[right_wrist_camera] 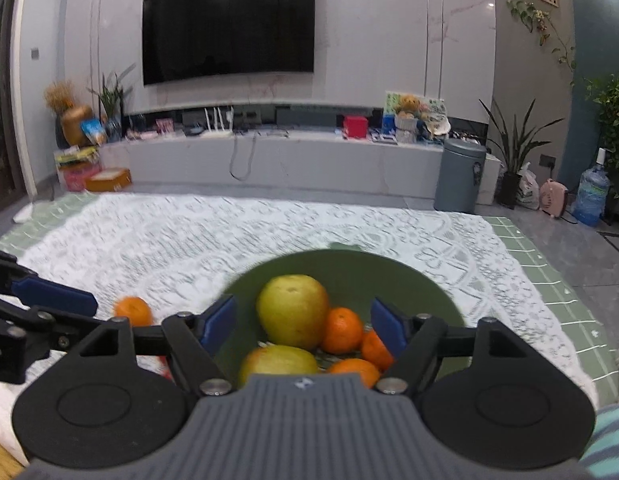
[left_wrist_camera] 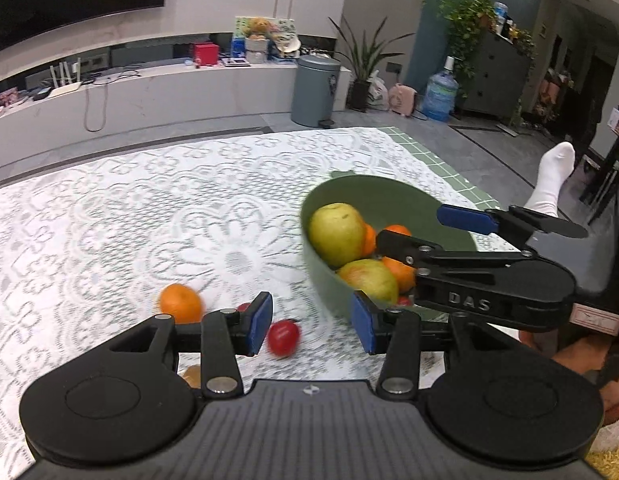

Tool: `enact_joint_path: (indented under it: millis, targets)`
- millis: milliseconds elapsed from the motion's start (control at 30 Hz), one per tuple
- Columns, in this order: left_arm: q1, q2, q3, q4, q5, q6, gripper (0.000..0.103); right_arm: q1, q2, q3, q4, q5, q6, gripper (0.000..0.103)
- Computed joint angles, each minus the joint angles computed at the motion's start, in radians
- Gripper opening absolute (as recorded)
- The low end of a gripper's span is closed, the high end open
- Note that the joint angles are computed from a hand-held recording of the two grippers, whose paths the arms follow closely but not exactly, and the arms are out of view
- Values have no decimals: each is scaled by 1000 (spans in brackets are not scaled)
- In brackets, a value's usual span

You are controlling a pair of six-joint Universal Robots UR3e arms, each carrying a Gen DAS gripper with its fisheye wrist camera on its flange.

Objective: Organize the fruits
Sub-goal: 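Move both tools back toward the remaining tomatoes and kiwi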

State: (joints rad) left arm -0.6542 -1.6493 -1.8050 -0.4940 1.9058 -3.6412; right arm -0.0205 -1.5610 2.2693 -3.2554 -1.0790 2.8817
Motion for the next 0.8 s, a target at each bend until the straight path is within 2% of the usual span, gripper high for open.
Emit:
enact_joint_path:
  millis: [233, 467, 800]
  targets:
    - [22, 119, -122, 4, 3, -16, 53, 75, -35, 77, -61, 31, 5, 72]
    - [100, 273, -301, 38, -37, -21, 53, 193, -23, 114, -127, -26, 15, 72]
    - [285, 426, -539, 166, -211, 39, 53, 335, 51, 71, -126, -121, 14, 68]
